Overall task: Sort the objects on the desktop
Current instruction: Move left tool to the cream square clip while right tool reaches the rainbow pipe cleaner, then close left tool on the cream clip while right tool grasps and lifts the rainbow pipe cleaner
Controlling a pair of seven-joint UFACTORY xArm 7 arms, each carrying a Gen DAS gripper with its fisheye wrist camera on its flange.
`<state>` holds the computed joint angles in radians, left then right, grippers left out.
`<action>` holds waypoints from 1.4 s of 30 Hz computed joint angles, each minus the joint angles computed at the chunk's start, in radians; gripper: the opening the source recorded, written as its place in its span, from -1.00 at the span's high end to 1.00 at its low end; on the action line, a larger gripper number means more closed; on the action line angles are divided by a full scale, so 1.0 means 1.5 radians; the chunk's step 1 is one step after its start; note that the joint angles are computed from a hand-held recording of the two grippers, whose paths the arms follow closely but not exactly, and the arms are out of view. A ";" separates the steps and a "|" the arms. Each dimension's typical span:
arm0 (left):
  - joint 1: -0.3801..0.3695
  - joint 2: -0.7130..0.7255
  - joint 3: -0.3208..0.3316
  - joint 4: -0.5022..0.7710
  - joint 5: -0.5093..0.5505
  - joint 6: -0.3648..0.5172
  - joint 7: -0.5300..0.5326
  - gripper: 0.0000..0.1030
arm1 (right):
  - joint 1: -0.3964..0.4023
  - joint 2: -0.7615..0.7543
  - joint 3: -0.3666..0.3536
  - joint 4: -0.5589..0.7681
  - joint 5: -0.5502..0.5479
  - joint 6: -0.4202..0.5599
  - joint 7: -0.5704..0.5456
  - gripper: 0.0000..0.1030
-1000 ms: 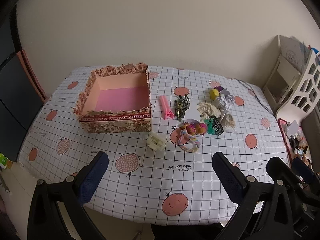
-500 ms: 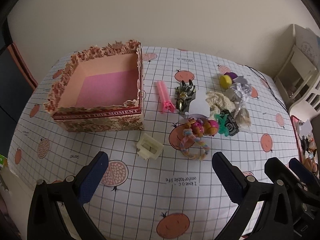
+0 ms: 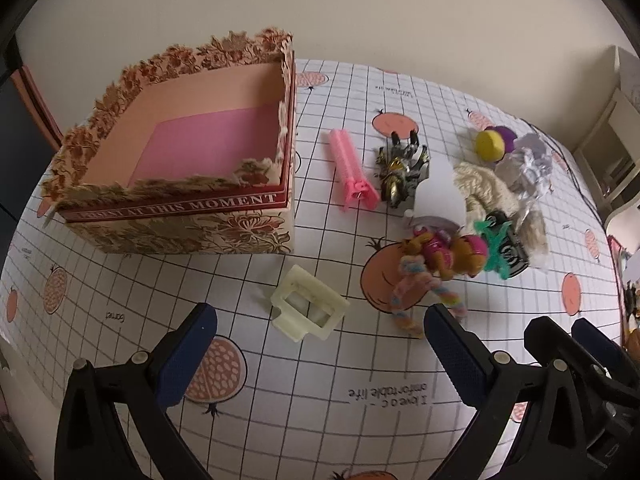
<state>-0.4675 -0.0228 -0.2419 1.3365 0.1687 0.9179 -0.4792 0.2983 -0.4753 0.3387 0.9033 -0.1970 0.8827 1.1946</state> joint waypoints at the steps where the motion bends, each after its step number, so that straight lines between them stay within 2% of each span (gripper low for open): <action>1: 0.001 0.002 0.001 -0.005 0.003 -0.006 -0.002 -1.00 | 0.003 0.005 -0.005 -0.007 0.006 -0.015 -0.003 -1.00; 7: 0.006 0.013 0.007 -0.025 0.004 -0.029 -0.001 -1.00 | 0.009 0.034 -0.019 -0.024 0.023 -0.059 -0.022 -1.00; 15: 0.010 0.030 0.014 -0.039 0.002 -0.062 0.014 -1.00 | 0.008 0.057 -0.021 -0.041 0.008 -0.109 -0.028 -1.00; 23: 0.012 0.043 0.018 -0.042 -0.009 -0.065 0.017 -1.00 | 0.027 0.077 -0.053 -0.061 0.076 -0.147 -0.063 -1.00; 27: 0.013 0.051 0.020 -0.041 -0.020 -0.068 0.017 -1.00 | 0.021 0.079 -0.049 -0.062 0.072 -0.150 -0.061 -0.99; 32: 0.013 0.054 0.023 -0.040 -0.005 -0.065 0.011 -0.98 | 0.022 0.084 -0.047 -0.066 0.077 -0.178 -0.064 -0.72; 37: 0.016 0.052 0.024 -0.045 -0.012 -0.072 0.027 -0.91 | 0.017 0.090 -0.041 -0.057 0.060 -0.166 -0.057 -0.23; 42: 0.016 0.055 0.023 -0.045 -0.029 -0.067 0.040 -0.76 | 0.022 0.084 -0.046 -0.060 0.060 -0.162 -0.065 0.01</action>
<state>-0.4431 0.0591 -0.2081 1.2685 0.1249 0.8177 -0.4186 0.3316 -0.3497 0.2695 0.8131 -0.1065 0.6402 1.0967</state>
